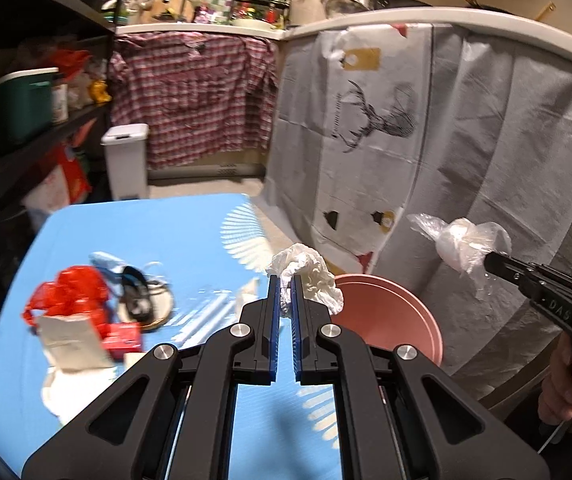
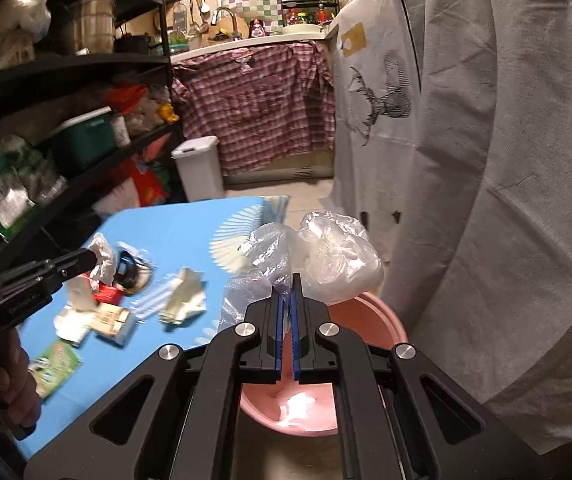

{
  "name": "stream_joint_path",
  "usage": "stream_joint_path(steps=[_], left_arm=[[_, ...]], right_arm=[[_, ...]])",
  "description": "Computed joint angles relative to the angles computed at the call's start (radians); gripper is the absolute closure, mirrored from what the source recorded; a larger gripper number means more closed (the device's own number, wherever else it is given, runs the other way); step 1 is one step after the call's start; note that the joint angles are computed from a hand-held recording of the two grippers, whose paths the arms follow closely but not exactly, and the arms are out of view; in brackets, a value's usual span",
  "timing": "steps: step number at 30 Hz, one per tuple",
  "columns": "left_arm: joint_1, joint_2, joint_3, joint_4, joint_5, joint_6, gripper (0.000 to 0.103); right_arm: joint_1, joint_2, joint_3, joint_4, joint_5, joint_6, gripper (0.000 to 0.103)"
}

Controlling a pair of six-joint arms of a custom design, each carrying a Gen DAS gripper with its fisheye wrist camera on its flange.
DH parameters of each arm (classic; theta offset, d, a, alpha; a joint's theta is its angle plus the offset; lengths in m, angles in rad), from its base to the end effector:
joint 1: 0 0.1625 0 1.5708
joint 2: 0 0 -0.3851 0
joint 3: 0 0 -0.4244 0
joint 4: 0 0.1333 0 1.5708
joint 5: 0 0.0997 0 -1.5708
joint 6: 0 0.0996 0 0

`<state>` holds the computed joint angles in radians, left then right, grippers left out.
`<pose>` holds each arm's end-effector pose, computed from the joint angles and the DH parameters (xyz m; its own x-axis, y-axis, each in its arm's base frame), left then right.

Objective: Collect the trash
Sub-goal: 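Carry the tissue with the left tool while the right tool carries the bag over the pink bin, then open the right tool to drop the bag while the left tool drops the tissue into the bin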

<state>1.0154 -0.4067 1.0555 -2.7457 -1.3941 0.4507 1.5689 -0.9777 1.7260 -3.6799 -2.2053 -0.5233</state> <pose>-0.3081 -0.7825 0.0237 -0.5962 0.7198 -0.3556 0.7951 0.4680 -0.3858 0.0731 -0.6256 0.2739 -0.6968 0.3993 0.5958 -0.4016 0.4710 -0.7854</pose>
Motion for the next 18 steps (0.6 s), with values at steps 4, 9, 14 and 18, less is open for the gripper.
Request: stream_joint_path(steps=[4, 9, 14, 18], left_arm=[[-0.011, 0.046, -0.042, 0.035, -0.012, -0.002, 0.098], [-0.017, 0.097, -0.096, 0.074, -0.021, 0.003, 0.098], [-0.019, 0.132, -0.129, 0.107, -0.023, 0.022, 0.098], [-0.020, 0.147, -0.143, 0.129, -0.021, 0.033, 0.098]], right_arm=[[-0.011, 0.007, -0.014, 0.002, -0.013, 0.013, 0.099], [-0.024, 0.013, -0.029, 0.034, -0.032, 0.036, 0.099], [-0.036, 0.018, -0.040, 0.051, -0.035, 0.053, 0.099], [-0.041, 0.026, -0.052, 0.063, -0.041, 0.056, 0.099]])
